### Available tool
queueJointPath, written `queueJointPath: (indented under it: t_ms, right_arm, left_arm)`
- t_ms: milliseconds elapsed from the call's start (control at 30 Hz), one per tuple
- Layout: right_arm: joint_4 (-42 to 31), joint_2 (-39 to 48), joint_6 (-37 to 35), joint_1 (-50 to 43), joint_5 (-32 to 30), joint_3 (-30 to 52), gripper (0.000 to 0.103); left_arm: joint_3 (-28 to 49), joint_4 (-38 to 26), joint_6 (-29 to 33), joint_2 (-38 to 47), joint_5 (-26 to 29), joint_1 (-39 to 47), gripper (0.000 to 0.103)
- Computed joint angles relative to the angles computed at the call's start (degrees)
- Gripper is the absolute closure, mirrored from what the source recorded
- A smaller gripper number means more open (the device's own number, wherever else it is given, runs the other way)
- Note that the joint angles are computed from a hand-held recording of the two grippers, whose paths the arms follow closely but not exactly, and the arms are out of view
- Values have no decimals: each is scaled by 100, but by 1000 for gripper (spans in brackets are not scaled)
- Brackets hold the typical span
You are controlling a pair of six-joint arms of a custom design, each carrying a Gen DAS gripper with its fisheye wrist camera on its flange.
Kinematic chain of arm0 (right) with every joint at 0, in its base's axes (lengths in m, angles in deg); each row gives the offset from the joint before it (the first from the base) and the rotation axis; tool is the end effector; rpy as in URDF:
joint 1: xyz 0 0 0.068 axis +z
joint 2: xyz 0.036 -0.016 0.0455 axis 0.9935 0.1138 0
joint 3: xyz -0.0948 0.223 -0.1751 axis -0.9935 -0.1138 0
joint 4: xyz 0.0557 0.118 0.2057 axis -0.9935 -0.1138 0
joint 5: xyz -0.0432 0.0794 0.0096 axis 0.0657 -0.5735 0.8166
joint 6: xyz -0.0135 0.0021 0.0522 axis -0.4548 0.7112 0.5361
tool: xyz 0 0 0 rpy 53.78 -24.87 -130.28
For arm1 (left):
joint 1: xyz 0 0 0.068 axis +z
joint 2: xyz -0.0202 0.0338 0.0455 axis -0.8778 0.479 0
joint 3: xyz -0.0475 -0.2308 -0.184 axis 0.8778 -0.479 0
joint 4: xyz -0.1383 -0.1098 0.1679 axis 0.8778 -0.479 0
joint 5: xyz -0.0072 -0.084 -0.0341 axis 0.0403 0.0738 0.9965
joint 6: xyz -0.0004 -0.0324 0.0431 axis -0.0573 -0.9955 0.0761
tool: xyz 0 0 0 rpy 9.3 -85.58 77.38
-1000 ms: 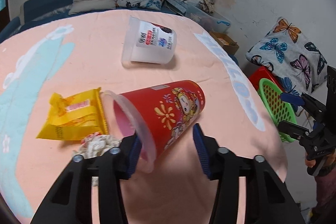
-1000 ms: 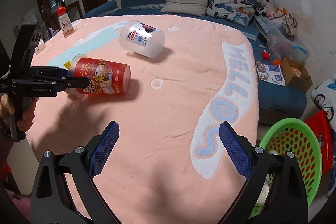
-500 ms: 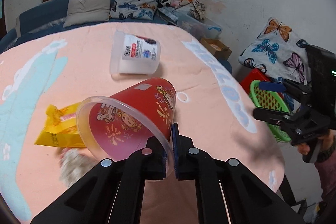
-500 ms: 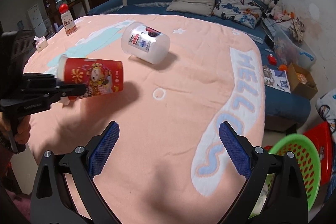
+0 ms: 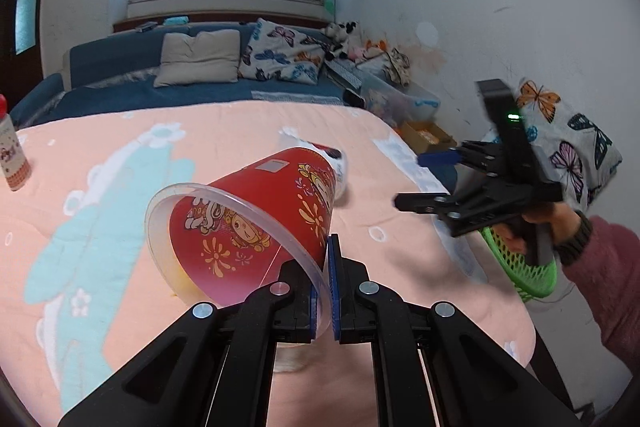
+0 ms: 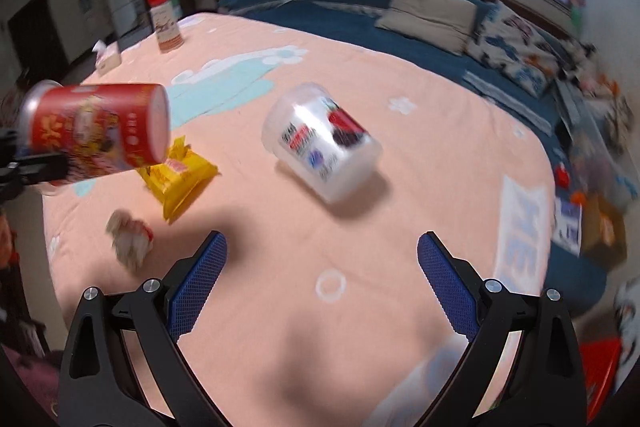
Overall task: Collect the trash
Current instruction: 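Grasp the white yogurt tub with the right gripper while the left holds the red cup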
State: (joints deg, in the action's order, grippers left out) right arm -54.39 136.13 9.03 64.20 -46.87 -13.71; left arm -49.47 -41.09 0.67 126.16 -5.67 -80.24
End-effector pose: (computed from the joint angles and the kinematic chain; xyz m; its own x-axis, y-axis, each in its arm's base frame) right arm 0.3064 -0.0910 0.1871 -0.7113 -0.3206 -0.6255 -0.4057 0.9140 -0.0071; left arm 0.2420 -0.0953 0.1776 -0.6081 0.2428 -0.7558 0.5637 0.8025 -0.1958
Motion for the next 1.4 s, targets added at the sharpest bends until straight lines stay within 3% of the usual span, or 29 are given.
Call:
queueJointPath:
  t_ms: [267, 567, 1000, 1100, 1200, 1400]
  right_arm:
    - [-486, 1184, -422, 824, 368, 1468, 8]
    - [-1208, 2357, -1117, 1392, 968, 2860, 5]
    - [-1206, 3212, -1229, 1504, 1481, 3762, 4]
    - [-1056, 3338, -1174, 1532, 1613, 3818, 6]
    - [-812, 3391, -1062, 1540, 1791, 3765, 18]
    - [-858, 3161, -580, 1389, 1534, 3605, 19]
  left_arm:
    - [9, -90, 69, -148, 146, 430, 98]
    - [132, 117, 75, 347, 322, 772, 98]
    - [234, 272, 65, 762, 374, 923, 98]
    - [280, 265, 38, 848, 383, 942, 98]
    - [301, 294, 25, 915, 366, 928, 98]
    - [234, 309, -7, 783, 387, 833, 98]
